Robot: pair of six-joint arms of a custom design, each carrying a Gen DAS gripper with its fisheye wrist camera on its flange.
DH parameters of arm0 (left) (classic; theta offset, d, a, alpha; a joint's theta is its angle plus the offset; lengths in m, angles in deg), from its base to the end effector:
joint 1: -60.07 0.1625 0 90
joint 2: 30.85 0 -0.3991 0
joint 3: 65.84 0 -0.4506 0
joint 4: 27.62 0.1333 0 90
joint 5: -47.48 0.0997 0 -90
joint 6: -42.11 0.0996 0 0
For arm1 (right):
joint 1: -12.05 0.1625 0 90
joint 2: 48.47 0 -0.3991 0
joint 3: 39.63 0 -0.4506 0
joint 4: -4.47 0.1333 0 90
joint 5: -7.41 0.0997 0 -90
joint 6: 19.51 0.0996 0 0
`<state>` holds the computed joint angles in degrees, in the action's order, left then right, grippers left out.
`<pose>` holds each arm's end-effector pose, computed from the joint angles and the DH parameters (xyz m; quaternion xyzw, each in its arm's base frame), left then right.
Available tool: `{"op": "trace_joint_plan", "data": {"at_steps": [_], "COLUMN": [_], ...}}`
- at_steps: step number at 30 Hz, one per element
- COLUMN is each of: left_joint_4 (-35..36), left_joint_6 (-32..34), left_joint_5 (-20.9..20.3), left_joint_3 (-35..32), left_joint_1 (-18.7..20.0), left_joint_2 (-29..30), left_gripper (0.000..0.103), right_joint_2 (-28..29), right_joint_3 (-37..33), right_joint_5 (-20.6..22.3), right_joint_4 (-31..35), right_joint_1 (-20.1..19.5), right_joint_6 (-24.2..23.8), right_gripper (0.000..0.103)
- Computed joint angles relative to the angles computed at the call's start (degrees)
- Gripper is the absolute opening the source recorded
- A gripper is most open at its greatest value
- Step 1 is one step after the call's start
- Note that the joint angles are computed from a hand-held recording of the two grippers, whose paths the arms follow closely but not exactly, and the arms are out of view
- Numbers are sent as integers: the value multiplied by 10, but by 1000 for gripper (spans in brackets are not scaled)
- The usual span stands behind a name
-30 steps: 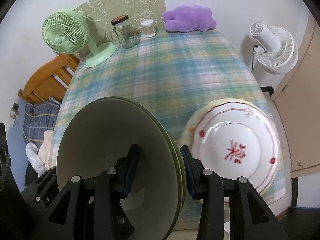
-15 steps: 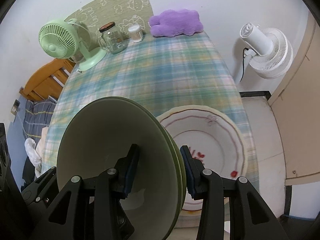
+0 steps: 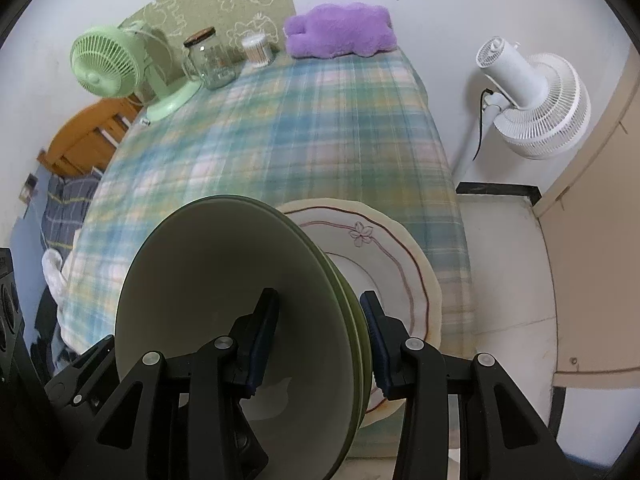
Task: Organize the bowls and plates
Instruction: 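Lift the nested bowls with both grippers and carry them over the plate stack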
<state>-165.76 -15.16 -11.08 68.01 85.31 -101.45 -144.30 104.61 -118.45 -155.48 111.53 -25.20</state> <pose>-0.2914 -0.3422 0.0285 0.0979 0.9499 -0.1736 0.2409 0.1367 -0.3634 0.1840 0.0663 -0.9341 0.1877 0.2964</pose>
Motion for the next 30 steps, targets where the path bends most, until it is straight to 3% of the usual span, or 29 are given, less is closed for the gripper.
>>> {"op": "trace_joint_plan", "data": {"at_steps": [7,18,30], "left_joint_4": [7,4,17], "left_joint_6": [-19,12,6], "left_joint_5": [-9,-1,22], "left_joint_3": [-15,-41,-48], "left_joint_1": [12,38,23], "left_joint_2": [29,58,76], "left_gripper": [59,58,61], "right_joint_2": [6,46,29], "right_joint_3": [-8,-35,-22], "right_joint_5": [18,24,56], "right_joint_4": [17,7,-7], "right_joint_1": [-34,-54,-75], "right_joint_6": [-24,-37,-58], "right_gripper": [45,45,49]}}
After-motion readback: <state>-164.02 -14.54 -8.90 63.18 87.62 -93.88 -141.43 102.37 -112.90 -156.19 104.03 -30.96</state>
